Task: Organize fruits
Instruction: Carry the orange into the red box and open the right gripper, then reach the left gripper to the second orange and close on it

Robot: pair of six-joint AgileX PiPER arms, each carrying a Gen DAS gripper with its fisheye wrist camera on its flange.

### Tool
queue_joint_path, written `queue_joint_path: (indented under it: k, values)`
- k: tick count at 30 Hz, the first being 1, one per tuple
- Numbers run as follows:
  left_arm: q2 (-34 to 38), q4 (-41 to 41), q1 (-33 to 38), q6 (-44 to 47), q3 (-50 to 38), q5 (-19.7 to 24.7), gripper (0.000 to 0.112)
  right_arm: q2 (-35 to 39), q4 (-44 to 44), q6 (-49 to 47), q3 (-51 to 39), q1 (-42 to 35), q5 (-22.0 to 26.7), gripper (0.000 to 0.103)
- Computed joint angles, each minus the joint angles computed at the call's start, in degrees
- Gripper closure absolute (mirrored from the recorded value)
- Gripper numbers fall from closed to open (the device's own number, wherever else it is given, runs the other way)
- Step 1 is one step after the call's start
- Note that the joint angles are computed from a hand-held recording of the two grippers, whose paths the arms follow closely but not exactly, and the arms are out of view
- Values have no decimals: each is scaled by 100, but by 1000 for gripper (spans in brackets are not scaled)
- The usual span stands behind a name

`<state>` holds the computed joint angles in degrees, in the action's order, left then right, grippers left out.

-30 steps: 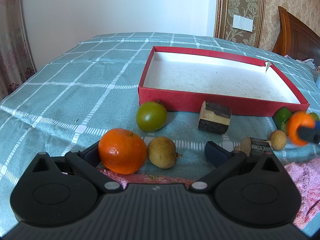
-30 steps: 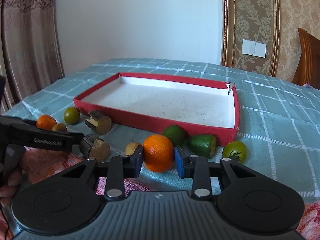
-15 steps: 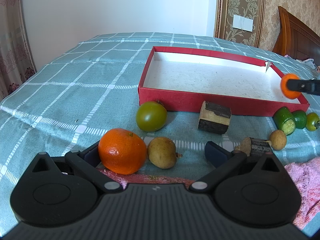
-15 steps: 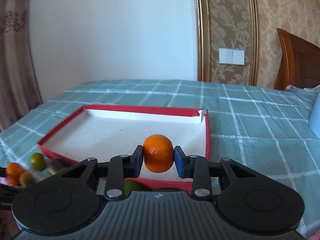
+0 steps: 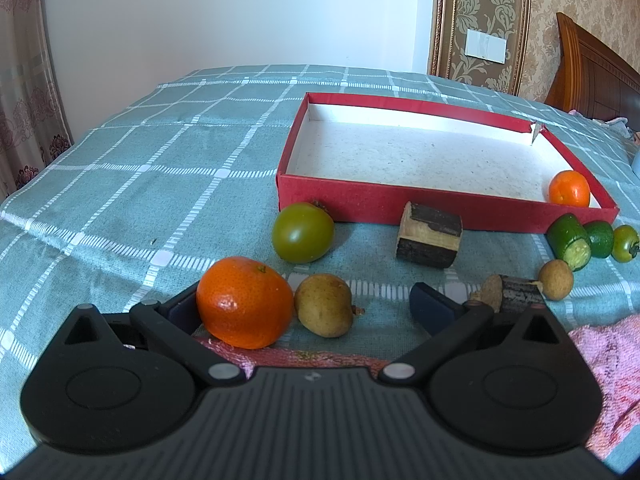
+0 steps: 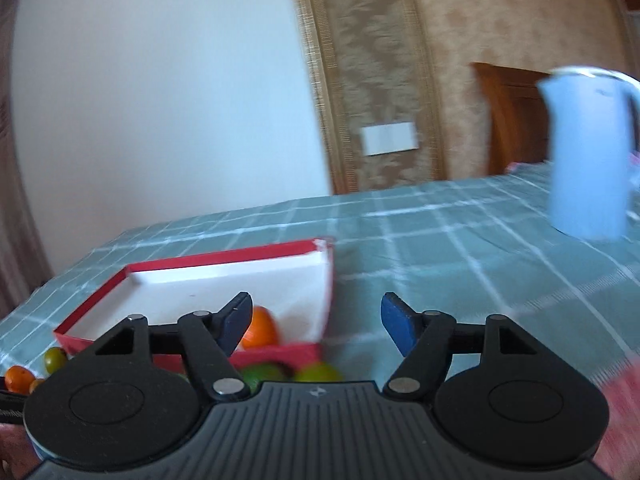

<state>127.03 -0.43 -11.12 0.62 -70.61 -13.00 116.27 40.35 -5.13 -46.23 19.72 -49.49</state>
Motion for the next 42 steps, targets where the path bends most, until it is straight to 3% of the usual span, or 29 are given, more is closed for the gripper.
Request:
queue_joint_path:
  k: [3, 5, 9, 16, 20, 25, 29, 33, 35, 39, 41, 42]
  values:
    - [-51, 234, 27, -261, 113, -109, 9, 73, 19, 587, 156, -73, -32, 24]
    - [-104, 906, 133, -979, 266, -323, 9, 34, -51, 899, 168, -150, 140, 24]
    - [-302, 1451, 420, -1803, 911, -1202, 9, 47, -121, 1103, 172, -228, 251, 21]
    - [-774, 745, 638, -1030, 2258, -3064, 9, 47, -344, 1268, 197, -310, 333, 21]
    - [-987, 380, 608, -553, 3016, -4443, 9, 56, -462, 1447, 247, -338, 252, 21]
    - [-996, 106, 537, 231, 3437, -5278, 9, 60, -595, 1635, 303, -376, 184, 21]
    - [-892, 12, 441, 570, 3398, -5207, 9, 51, -634, 1649, 307, -390, 207, 21]
    - [-671, -781, 56, 1277, 3061, -4906, 13, 44, -654, 1651, 300, -403, 242, 21]
    - [-637, -1074, -39, 1472, 2765, -4448, 23, 46, -631, 1644, 296, -398, 245, 21]
    - [-585, -1348, 4, 1518, 2136, -3223, 28, 52, -601, 1623, 278, -393, 266, 21]
    - [-539, -944, 138, 1129, 1969, -2905, 28, 54, -606, 1624, 276, -396, 265, 21]
    - [-556, -740, 186, 938, 2029, -2954, 29, 56, -600, 1623, 274, -394, 265, 21]
